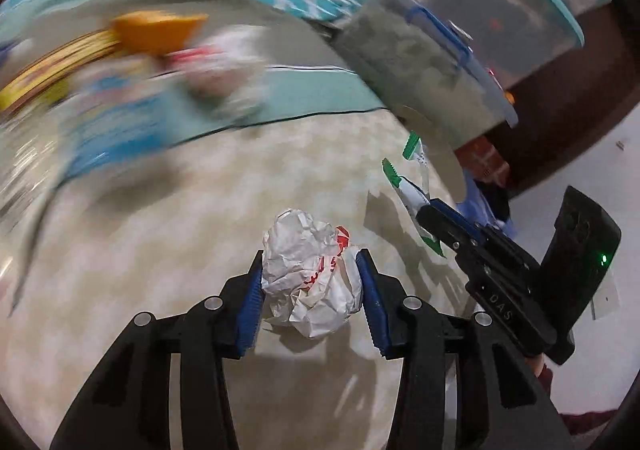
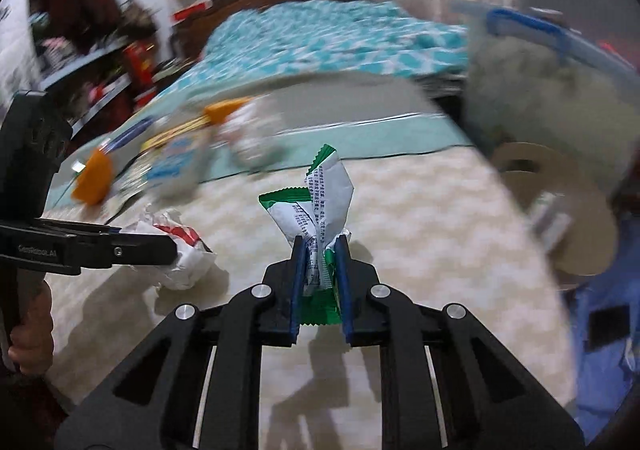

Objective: Collect trash
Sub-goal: 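Drop the tissue and green wrapper into the beige bin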

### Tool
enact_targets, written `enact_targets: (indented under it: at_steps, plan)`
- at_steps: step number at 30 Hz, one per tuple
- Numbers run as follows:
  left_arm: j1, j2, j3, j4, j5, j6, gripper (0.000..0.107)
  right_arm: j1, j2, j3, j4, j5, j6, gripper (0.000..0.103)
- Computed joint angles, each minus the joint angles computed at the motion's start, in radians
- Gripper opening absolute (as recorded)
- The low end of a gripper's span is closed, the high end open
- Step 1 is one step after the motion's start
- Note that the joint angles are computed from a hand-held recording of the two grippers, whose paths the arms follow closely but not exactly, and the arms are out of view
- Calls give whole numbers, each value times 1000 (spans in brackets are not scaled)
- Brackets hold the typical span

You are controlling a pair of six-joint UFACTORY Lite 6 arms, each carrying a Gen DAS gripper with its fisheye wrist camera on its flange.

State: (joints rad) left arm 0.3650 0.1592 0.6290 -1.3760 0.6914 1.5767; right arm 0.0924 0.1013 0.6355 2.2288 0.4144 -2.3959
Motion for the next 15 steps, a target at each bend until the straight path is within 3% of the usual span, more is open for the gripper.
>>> enact_targets:
  at_steps: [5, 11, 14, 15]
  plan:
    - [-380, 222, 344, -45, -119, -180, 42, -288, 170, 201, -283, 62, 216, 17]
    - [-615, 535, 836, 166, -212, -503, 44, -458, 445, 540, -583, 103, 560, 18]
    - [-673, 684, 1067, 339, -248, -724, 53, -491, 560, 674, -693, 121, 712, 30]
    - [-679, 720, 1121, 382, -249, -778, 63, -502, 583, 698, -690, 127, 728, 53]
